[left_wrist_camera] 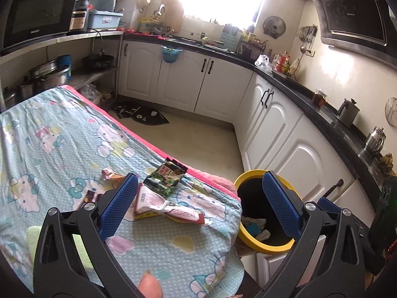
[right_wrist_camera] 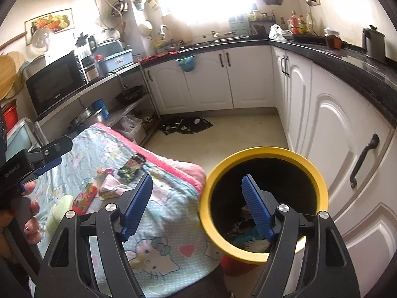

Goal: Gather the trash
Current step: 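Move both tools back over the remaining trash on the bed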

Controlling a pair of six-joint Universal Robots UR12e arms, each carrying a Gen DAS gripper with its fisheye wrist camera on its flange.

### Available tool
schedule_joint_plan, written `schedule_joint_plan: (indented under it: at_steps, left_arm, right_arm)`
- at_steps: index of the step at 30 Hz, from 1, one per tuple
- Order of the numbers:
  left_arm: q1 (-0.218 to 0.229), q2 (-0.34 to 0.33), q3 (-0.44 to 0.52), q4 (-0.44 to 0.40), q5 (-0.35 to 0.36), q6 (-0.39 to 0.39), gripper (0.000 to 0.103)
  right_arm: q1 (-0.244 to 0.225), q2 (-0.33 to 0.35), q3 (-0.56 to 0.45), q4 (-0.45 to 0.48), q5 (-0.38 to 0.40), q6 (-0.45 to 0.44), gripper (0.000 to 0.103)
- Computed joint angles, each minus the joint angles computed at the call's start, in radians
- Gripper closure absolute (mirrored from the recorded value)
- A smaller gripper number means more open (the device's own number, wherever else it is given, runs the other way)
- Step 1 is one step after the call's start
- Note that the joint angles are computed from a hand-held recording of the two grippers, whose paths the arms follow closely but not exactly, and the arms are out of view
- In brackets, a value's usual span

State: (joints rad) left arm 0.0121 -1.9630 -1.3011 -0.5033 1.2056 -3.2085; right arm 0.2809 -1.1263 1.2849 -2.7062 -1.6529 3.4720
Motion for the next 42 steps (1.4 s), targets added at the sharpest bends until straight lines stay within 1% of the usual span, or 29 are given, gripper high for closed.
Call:
schedule_joint_plan:
  at_steps: [14,25,28,31,36,42]
  left_arm:
    - [0.032,0.026,-0.039,0.034,0.027,-0.013,0.011]
    - [0.071,0.047,-0.068,0.048,0.069,-0.026,0.011]
    - [0.083,0.054,-0.079,0.048,0.078,-0.017,0.011]
    - [0.094,0.060,-0.091,0.044,0.081,-0.001,0.011]
    - [0.109,0.065,-0.105,0.011,0.096,0.032,0.011]
    - [0.125,0.068,-0.123,-0.027,0.122,0.082,0.011]
  right_arm:
    - [0.034,0.021,-0.044,0.011,0.033,-0.071,0.030]
    - [0.055,0.059,-0.107,0.045,0.092,-0.164,0.030]
    - [0.056,0.073,-0.131,0.063,0.127,-0.185,0.030]
    - [0.059,0.088,-0.155,0.082,0.144,-0.203,0.030]
    - [0.062,0.125,-0.211,0.134,0.177,-0.227,0.030]
    - [0.067,0.166,-0.268,0.198,0.170,-0.260,0.030]
